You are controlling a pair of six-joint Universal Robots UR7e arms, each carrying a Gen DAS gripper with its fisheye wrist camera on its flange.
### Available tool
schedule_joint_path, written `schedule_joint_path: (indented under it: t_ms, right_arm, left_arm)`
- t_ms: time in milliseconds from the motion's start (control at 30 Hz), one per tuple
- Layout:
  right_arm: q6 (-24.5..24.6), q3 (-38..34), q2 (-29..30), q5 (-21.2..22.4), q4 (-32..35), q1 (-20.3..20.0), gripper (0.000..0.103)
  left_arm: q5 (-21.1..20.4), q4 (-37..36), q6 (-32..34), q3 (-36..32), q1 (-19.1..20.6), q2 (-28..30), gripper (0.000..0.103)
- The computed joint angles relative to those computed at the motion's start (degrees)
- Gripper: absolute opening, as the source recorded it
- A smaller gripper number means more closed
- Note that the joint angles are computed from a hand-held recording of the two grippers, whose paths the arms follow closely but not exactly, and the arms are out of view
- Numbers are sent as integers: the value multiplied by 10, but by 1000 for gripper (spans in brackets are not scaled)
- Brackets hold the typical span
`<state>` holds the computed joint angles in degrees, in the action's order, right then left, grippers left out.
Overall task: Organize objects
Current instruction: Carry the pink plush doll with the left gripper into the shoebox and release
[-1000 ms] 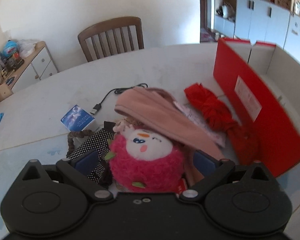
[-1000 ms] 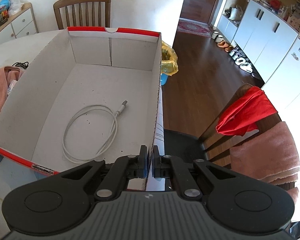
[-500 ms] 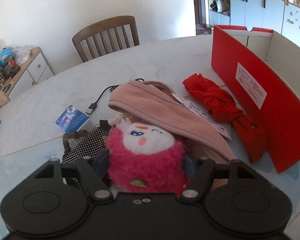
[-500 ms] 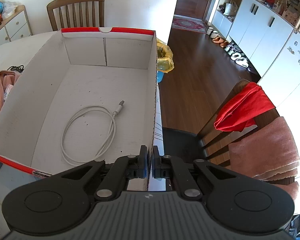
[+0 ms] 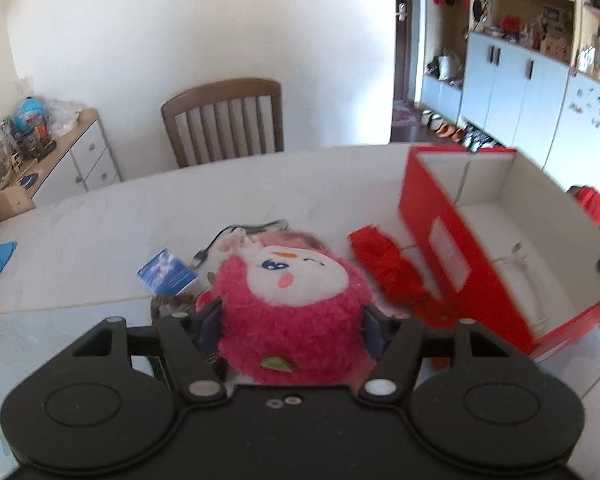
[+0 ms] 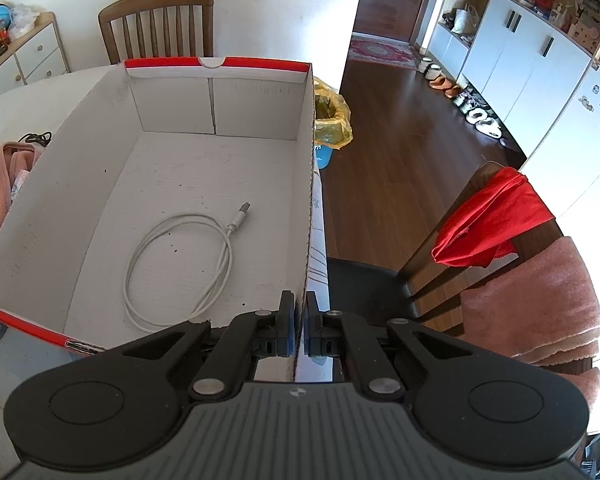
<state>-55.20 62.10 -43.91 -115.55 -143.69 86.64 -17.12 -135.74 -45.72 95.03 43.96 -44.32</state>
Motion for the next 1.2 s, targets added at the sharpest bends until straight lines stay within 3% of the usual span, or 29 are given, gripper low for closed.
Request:
schedule_joint_path:
  t_ms: [133,433,633,800,1200]
  right_arm:
    - [2,-6,1,5,10,-2,4]
    - [-4,-14,0,23,30,-7,4]
    - [-8,-24,2,31,41,-10,4]
    - [-15,-29,4,36,47,-12,4]
    - [-29,-45,9,49,68,-16,4]
  left_arm:
    - [-6,-33,50,-29,-9,17,65]
    - [-52,-209,266,-120,-14,83,65]
    - [-83,-264,376,-204,-10,140,66]
    - [-122,-251,401,-269,4,180,66]
    - [-196,-129,371,-382,39,252,66]
